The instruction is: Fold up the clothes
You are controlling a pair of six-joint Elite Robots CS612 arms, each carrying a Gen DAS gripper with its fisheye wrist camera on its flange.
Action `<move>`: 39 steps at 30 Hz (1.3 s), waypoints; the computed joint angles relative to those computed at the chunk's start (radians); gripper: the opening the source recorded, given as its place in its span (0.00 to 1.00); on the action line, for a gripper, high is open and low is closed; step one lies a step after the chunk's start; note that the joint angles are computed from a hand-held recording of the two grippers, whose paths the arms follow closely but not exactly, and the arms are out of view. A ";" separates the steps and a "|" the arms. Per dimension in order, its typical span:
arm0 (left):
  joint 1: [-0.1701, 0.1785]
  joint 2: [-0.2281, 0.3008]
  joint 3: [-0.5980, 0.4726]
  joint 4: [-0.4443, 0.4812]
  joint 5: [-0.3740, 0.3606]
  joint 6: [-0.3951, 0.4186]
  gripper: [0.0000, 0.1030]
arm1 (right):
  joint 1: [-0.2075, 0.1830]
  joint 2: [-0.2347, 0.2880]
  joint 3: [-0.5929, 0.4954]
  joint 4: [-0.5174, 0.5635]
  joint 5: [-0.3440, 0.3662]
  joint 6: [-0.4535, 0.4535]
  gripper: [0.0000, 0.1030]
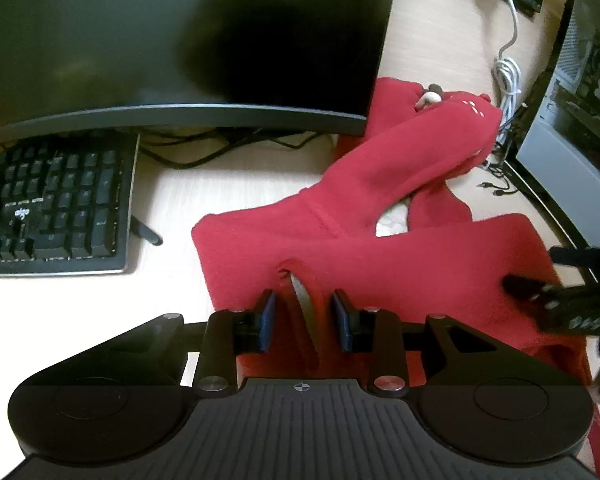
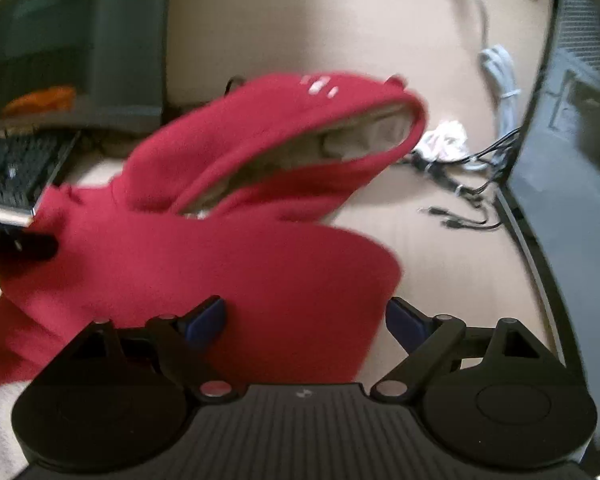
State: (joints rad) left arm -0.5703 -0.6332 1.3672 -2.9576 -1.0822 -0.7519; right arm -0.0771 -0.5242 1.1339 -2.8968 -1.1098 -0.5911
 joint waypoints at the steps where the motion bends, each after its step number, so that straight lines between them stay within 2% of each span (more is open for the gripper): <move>1: 0.001 0.000 0.001 -0.001 -0.002 0.000 0.35 | 0.003 0.003 -0.003 0.003 -0.008 -0.011 0.86; 7: 0.002 0.000 0.004 -0.006 -0.009 0.004 0.36 | 0.001 0.000 -0.002 0.007 -0.003 -0.019 0.86; 10: 0.003 0.001 0.002 -0.004 -0.010 0.005 0.36 | -0.007 -0.016 0.030 -0.038 0.016 -0.014 0.86; 13: 0.004 0.002 0.002 -0.006 -0.013 0.008 0.36 | -0.023 -0.042 0.079 -0.065 0.084 -0.010 0.86; 16: 0.005 0.007 0.000 -0.006 -0.014 0.009 0.36 | -0.038 -0.069 0.127 -0.018 0.134 -0.040 0.86; 18: 0.006 0.010 -0.003 -0.009 -0.016 0.010 0.37 | -0.039 -0.076 0.142 0.032 0.117 -0.070 0.86; 21: 0.006 0.006 0.010 -0.039 -0.025 0.010 0.39 | -0.037 -0.064 0.122 0.074 0.094 -0.024 0.95; 23: 0.001 -0.008 0.036 -0.069 -0.026 0.012 0.45 | -0.035 -0.062 0.114 0.083 0.077 -0.018 0.98; 25: -0.011 -0.030 0.071 -0.076 -0.011 0.007 0.60 | -0.032 -0.070 0.132 0.046 0.060 -0.034 0.98; 28: -0.033 -0.075 0.145 -0.081 0.005 0.005 0.69 | -0.037 -0.094 0.183 -0.030 0.051 -0.050 0.97; 31: -0.070 -0.124 0.237 -0.097 0.033 0.043 0.80 | -0.061 -0.137 0.271 -0.116 0.059 -0.048 0.97; 34: -0.108 -0.161 0.320 -0.131 0.034 0.106 0.89 | -0.100 -0.187 0.394 -0.262 0.050 -0.062 0.97; 36: -0.134 -0.180 0.369 -0.151 0.024 0.147 0.91 | -0.126 -0.219 0.481 -0.371 0.030 -0.091 0.97; 39: -0.161 -0.196 0.418 -0.163 -0.008 0.165 0.91 | -0.153 -0.257 0.594 -0.475 -0.001 -0.154 0.98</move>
State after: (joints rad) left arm -0.7310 -0.8292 1.7852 -3.1206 -1.0906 -0.5870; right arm -0.2306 -0.7809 1.7282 -3.3721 -1.1104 -0.7456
